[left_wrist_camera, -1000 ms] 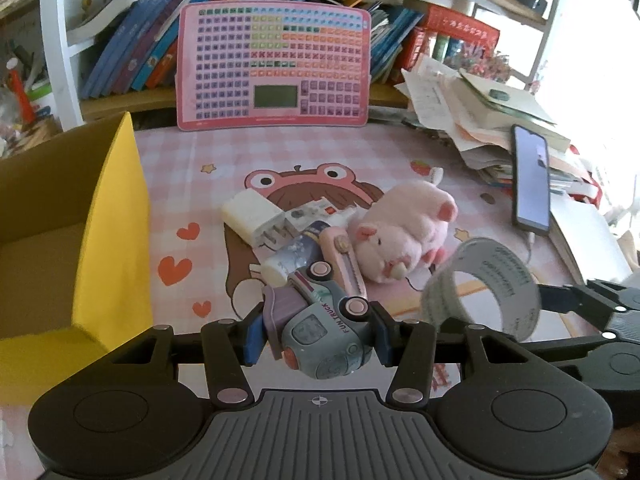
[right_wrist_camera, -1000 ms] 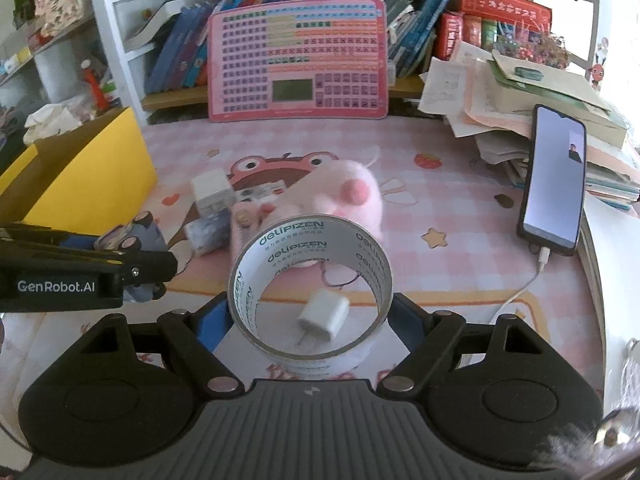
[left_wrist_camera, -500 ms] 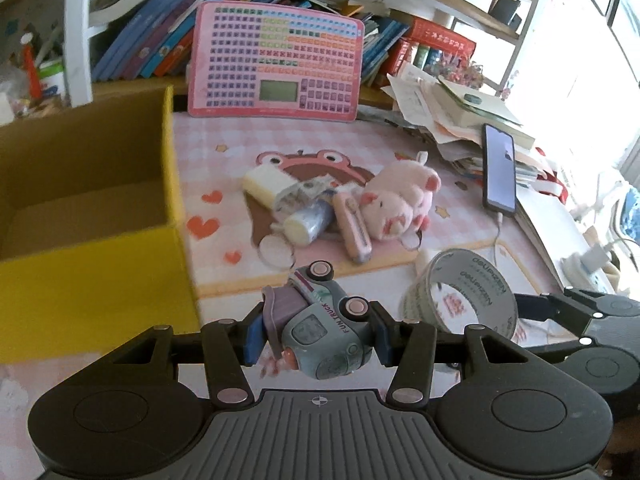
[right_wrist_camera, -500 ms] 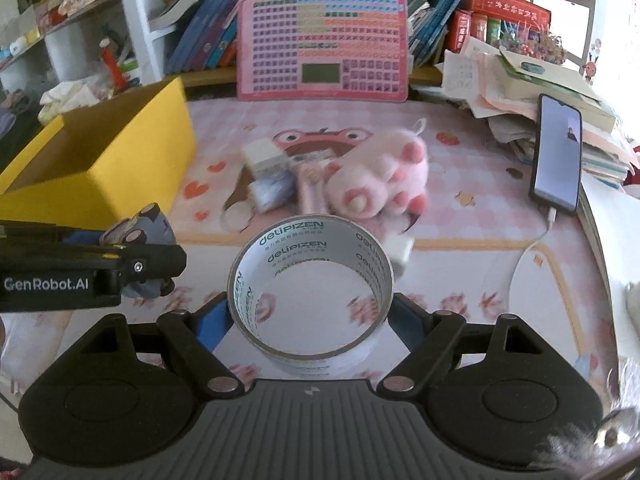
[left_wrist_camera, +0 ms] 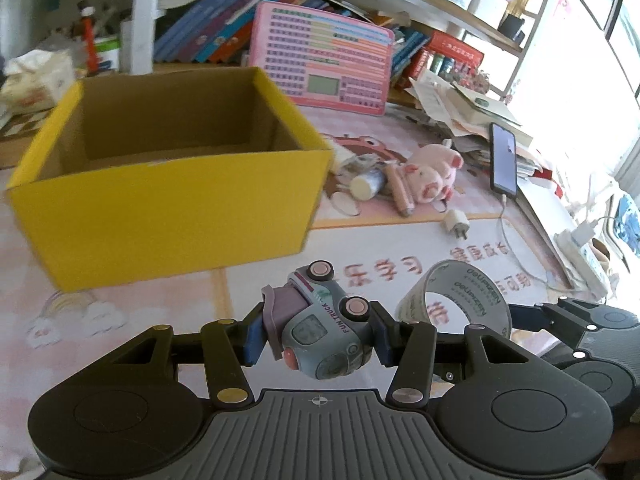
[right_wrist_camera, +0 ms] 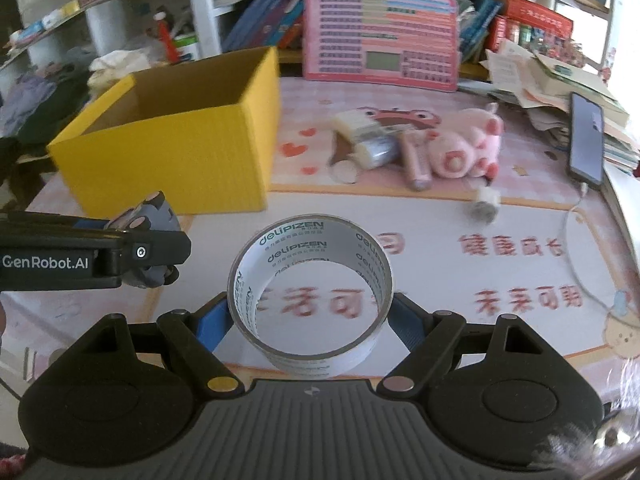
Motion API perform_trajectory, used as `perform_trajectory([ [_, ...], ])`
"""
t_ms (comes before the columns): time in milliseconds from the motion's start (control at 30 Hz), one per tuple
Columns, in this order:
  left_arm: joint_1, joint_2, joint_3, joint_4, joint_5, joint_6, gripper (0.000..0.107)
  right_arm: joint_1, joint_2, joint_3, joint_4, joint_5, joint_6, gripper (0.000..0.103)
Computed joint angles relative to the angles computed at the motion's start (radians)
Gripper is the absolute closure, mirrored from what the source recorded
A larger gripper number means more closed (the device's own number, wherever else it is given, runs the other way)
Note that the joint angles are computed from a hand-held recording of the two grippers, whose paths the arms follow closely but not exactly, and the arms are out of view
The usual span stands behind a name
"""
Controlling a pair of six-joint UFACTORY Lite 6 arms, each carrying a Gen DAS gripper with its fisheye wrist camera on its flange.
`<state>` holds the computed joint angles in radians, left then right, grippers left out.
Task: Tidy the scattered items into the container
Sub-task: 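Carry the tape roll and toy car over the yellow box with both tools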
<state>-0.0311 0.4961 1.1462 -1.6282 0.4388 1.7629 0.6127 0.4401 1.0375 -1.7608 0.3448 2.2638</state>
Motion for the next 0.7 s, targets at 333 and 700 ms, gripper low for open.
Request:
perform_trajectory([
  [333,0.179,-0.065,-0.113,-0.002,0.067,0.071,0.057,0.110,0.109,0.178,0.286,-0.037,-0.287,0.021],
  [700,0.280,-0.088,-0.143,-0.004,0.114,0.101,0.057,0.155,0.216,0.344,0.581,-0.056,-0.629,0.021],
])
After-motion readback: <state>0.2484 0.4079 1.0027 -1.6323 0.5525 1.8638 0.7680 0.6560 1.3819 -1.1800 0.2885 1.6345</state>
